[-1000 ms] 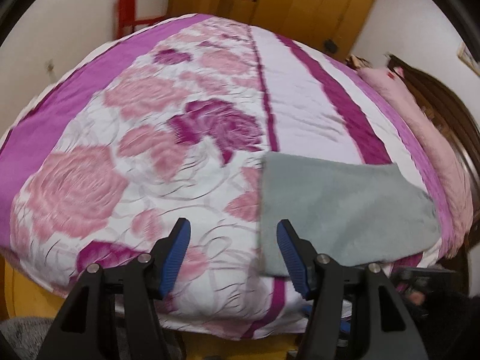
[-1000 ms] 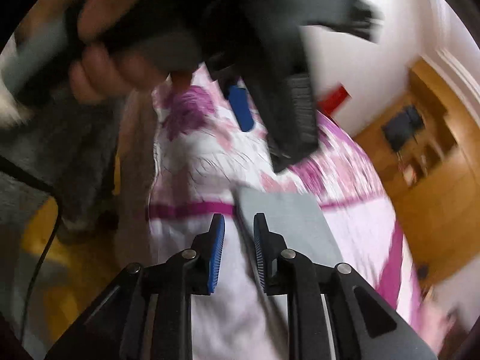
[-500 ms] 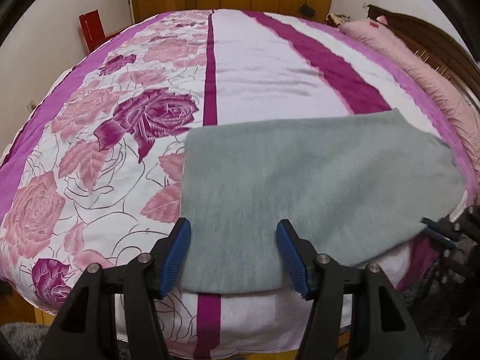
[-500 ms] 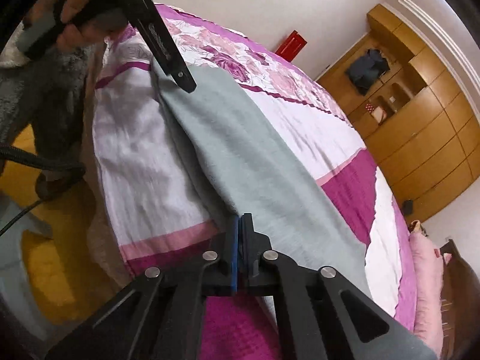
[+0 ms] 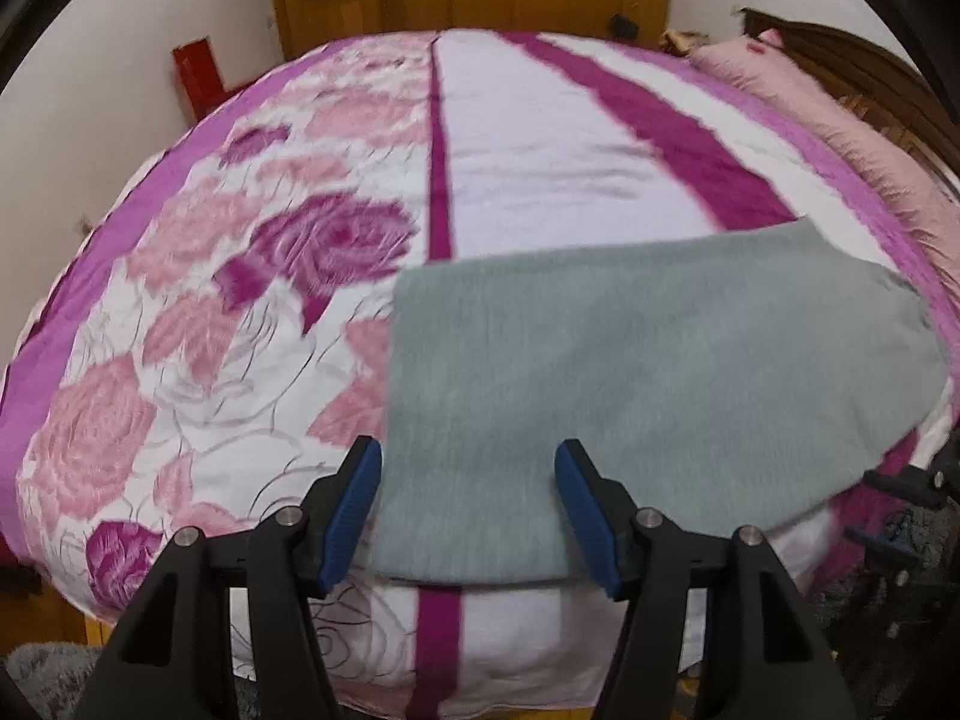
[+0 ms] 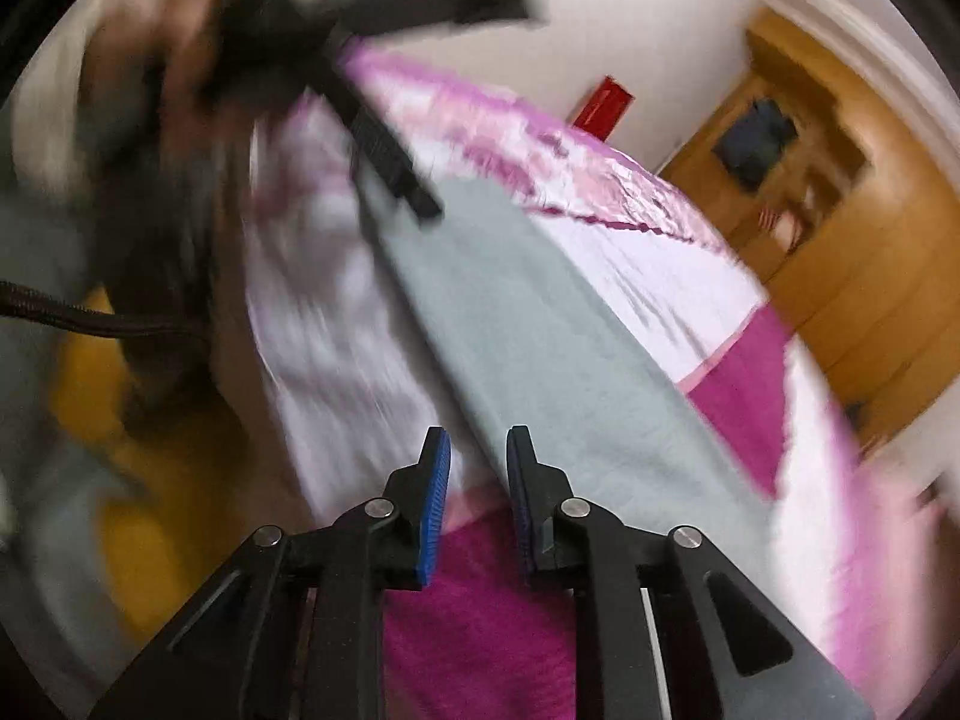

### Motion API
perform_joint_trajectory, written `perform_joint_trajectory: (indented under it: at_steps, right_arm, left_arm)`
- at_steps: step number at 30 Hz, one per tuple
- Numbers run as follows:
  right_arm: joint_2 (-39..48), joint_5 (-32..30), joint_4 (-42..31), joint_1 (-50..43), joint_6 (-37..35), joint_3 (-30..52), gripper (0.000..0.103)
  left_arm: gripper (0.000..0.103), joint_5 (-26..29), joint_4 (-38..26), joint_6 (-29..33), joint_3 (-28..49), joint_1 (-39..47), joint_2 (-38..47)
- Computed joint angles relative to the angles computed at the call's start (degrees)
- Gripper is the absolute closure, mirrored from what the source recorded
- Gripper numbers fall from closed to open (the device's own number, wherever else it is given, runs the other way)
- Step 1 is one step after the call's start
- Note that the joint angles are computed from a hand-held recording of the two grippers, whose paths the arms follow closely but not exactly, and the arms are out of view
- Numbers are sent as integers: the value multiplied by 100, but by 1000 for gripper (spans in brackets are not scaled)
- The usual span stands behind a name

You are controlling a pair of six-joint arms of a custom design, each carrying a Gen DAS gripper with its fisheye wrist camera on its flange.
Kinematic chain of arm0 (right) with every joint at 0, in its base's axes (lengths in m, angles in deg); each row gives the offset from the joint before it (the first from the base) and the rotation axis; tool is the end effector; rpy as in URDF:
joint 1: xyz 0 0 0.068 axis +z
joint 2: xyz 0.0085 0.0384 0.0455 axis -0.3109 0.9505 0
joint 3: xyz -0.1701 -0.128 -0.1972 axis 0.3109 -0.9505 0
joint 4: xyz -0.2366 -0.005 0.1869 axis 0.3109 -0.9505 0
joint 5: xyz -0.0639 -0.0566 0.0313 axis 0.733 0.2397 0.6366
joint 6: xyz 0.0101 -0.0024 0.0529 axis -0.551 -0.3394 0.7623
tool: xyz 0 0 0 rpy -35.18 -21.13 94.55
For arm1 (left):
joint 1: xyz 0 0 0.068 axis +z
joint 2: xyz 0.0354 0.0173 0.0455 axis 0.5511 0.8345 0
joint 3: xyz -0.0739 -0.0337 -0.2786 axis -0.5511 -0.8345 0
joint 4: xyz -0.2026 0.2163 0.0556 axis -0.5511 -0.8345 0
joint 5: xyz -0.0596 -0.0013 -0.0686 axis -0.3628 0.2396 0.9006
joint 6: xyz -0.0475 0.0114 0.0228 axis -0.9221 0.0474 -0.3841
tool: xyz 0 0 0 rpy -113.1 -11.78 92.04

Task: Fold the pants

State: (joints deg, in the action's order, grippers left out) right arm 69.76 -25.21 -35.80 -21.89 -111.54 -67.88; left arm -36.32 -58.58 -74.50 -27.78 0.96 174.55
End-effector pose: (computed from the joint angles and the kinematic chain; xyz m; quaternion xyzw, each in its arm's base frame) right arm 0.1368 0.0010 0.1738 -0.3732 0.8326 -0.0397 0.4074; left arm 0.2933 -0.1805 0.1444 0.1638 0.9376 -0.0434 0.3037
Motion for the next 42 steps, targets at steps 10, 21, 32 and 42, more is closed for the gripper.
perform_joint_trajectory:
  at_steps: [10,21,32,42]
  right_arm:
    - [4133,-2227,528,-3244,681,1158,87]
    - [6384,-4550,-1211,-7847,-633,2980,44]
    - [9427,-5281,-1068,-8783,1315,5654,35]
    - [9473,-4899,-2030,-8438,270,5690,35]
  left_arm:
    - [47,-446,-149,-218,833,-832,1057]
    - [50,-116,151,-404,1522,-1874,1045]
    - [50,-139,-999,-741,4695,-2892,3432]
    - [50,-42,-1067,-942,4833,-2992,3715]
